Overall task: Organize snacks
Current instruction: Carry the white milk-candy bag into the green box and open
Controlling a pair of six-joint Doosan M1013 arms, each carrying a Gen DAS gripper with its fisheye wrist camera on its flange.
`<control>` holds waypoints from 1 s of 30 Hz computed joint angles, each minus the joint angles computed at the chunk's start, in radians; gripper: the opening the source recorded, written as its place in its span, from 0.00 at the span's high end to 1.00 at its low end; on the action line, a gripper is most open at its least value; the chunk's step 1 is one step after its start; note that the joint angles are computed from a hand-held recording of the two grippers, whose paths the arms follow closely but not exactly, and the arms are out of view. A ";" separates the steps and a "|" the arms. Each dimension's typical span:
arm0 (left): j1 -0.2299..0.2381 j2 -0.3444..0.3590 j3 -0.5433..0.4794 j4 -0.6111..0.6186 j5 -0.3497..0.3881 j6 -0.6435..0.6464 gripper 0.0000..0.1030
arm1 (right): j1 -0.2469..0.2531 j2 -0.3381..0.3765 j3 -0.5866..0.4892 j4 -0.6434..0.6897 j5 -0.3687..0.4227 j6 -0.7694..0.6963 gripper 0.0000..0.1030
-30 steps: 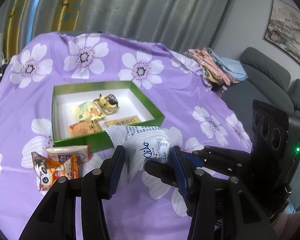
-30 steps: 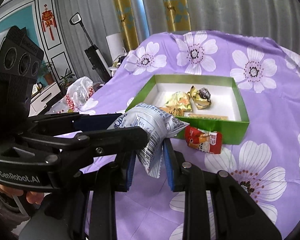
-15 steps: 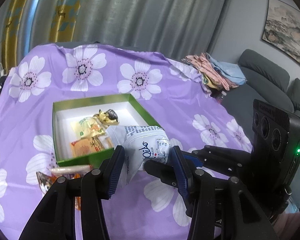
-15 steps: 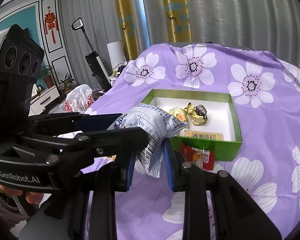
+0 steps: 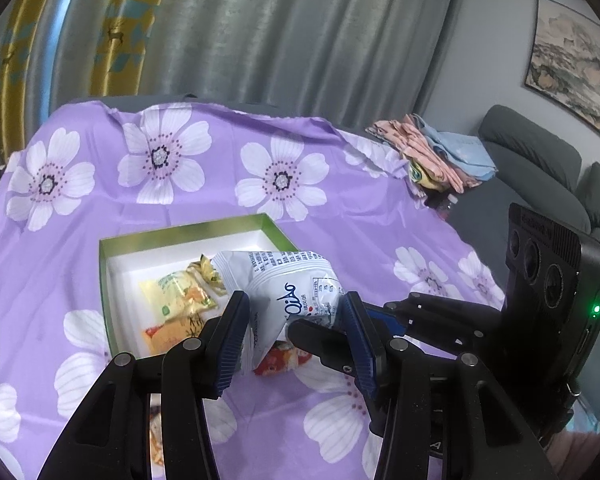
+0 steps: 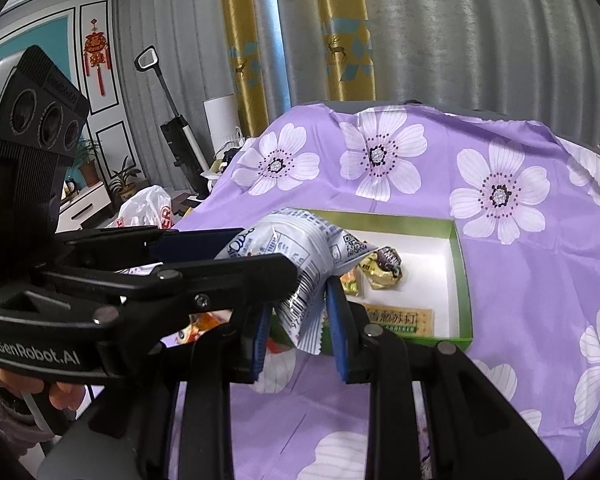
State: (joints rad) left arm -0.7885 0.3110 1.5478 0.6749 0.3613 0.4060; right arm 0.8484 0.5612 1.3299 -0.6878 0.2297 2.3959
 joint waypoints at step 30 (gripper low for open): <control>0.092 0.097 -0.060 -0.432 -0.019 0.331 0.54 | -0.053 0.130 -0.181 0.467 0.148 -0.457 0.74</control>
State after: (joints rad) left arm -0.6965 0.4082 1.4875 0.2434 0.3426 0.7367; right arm 0.7955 0.6911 1.1492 -0.2212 0.3779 1.9391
